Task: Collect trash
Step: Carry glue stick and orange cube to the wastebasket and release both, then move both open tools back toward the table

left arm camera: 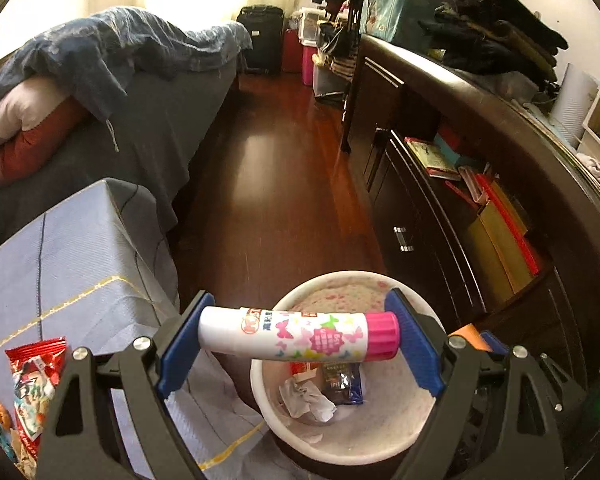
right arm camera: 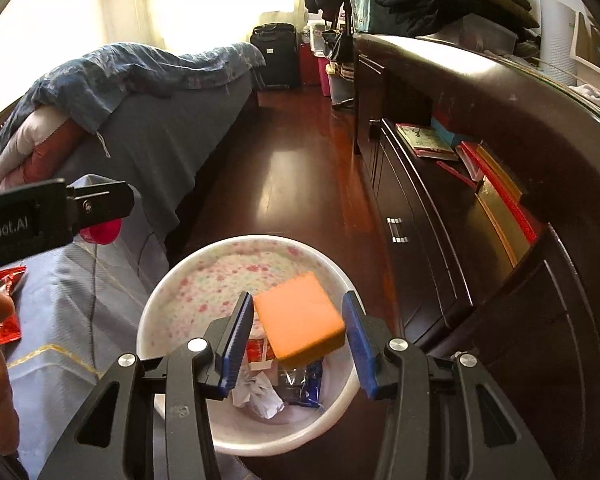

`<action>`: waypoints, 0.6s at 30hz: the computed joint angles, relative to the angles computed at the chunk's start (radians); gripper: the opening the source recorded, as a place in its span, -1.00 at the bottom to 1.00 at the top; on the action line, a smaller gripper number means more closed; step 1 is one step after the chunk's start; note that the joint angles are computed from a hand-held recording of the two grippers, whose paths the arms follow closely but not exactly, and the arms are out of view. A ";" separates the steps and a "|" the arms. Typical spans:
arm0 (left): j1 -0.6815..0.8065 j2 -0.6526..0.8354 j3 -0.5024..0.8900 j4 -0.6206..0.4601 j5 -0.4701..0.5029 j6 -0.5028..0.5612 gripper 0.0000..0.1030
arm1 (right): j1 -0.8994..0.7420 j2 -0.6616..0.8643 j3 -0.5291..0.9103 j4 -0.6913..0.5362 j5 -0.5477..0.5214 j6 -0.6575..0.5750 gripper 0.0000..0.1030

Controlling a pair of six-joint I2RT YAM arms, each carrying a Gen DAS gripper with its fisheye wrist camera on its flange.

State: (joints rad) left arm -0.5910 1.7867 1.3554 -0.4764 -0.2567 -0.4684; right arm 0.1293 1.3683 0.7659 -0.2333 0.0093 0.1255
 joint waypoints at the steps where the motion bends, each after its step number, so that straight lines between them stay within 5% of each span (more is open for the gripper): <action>1: 0.004 0.003 0.002 0.001 0.003 -0.002 0.72 | 0.003 0.012 0.003 0.006 0.006 -0.001 -0.06; 4: 0.012 -0.009 -0.005 0.017 -0.006 -0.012 0.90 | 0.005 0.024 0.009 0.016 0.007 0.001 0.08; 18: 0.027 -0.173 -0.092 -0.004 -0.040 -0.005 0.93 | 0.059 -0.065 0.012 -0.077 0.023 0.041 0.24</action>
